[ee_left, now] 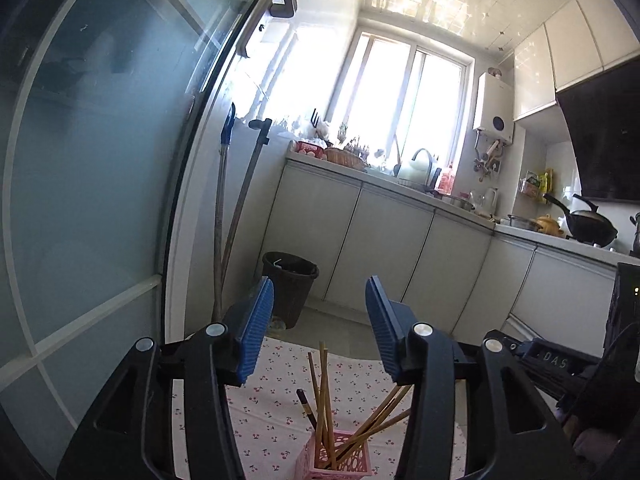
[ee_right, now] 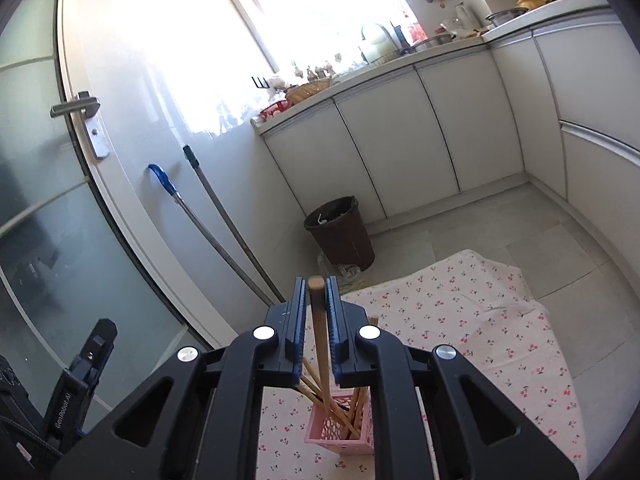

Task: Organize utensils
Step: 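Open both tools to drop the chopsticks into the pink holder, then withdraw both tools toward the last two bamboo chopsticks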

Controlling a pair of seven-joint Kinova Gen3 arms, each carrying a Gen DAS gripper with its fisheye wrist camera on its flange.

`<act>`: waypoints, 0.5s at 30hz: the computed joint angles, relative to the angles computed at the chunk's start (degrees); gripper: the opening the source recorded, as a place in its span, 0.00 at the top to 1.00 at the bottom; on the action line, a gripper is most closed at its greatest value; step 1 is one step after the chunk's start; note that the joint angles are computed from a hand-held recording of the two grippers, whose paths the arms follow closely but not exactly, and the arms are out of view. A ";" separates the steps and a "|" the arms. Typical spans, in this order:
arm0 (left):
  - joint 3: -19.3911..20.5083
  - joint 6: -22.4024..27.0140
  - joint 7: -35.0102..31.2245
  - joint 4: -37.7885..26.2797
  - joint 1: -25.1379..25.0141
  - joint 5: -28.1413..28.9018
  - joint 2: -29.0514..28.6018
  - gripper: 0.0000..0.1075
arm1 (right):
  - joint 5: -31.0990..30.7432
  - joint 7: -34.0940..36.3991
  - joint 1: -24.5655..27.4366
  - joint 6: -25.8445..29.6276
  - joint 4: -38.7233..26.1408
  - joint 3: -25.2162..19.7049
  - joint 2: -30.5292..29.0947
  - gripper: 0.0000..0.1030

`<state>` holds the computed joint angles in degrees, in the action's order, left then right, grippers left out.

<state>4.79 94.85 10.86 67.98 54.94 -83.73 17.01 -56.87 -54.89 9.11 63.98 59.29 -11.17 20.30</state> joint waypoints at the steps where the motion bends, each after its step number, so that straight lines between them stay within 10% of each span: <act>1: 0.13 -0.50 -0.39 -0.05 -0.34 0.68 -0.02 0.56 | 0.39 -0.45 -0.07 0.62 0.03 0.11 0.10 0.63; 15: -1.61 -5.20 -9.01 -7.26 -1.14 10.62 3.59 0.34 | 5.92 10.20 0.24 -3.10 7.24 5.29 -8.39 0.44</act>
